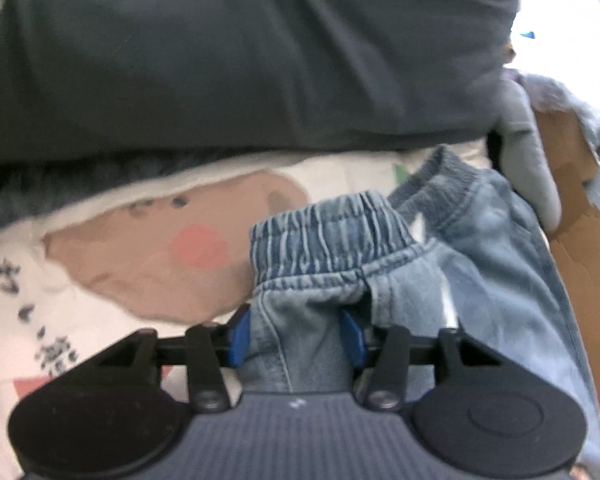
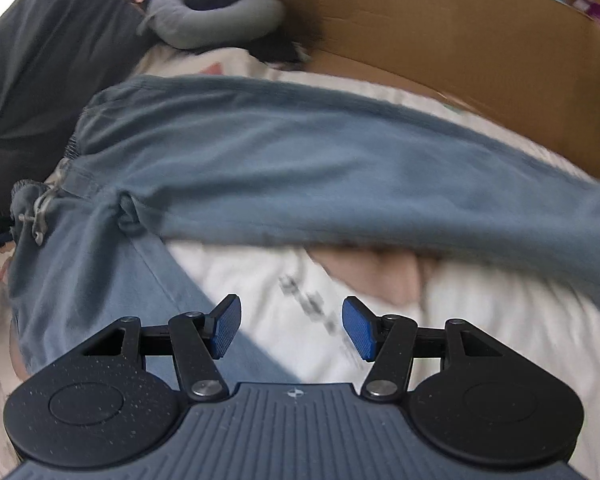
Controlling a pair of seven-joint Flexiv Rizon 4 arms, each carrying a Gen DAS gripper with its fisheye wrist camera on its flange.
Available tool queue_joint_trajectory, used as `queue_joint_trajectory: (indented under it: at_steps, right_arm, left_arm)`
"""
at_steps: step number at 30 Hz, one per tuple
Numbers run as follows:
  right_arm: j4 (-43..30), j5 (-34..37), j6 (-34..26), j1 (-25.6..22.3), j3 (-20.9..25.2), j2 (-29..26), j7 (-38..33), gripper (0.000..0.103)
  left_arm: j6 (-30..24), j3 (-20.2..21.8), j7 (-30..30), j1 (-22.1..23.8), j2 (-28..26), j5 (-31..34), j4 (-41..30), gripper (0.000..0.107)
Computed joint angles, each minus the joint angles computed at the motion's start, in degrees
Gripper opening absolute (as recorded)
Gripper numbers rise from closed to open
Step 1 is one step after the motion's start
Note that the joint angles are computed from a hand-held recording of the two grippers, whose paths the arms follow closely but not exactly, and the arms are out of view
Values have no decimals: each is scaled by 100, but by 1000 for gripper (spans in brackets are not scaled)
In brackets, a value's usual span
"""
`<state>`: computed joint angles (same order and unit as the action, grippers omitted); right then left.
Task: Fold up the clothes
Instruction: 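Move the right gripper to the waistband beside the left gripper and close on it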
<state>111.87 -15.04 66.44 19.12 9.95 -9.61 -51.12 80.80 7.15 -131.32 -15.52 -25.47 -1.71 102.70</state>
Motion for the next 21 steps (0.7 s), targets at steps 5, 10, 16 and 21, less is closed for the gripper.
queue_joint_trajectory:
  at_steps: [5, 10, 16, 21]
  right_arm:
    - [-1003, 236, 216, 9, 21, -820, -570, 63]
    - [-2146, 521, 59, -31, 168, -1562, -1364, 63]
    - [-3610, 891, -222, -31, 354, -2499, -2152, 63]
    - [-5371, 1286, -946, 41, 621, -3492, -2936, 63]
  left_arm:
    - [637, -687, 83, 509, 57, -792, 484, 48]
    - [1340, -1647, 360, 1200, 154, -1616, 1046, 30]
    - [1638, -2392, 263, 1762, 306, -2032, 1399, 16]
    - [1188, -1674, 342, 1175, 414, -2041, 1136, 14]
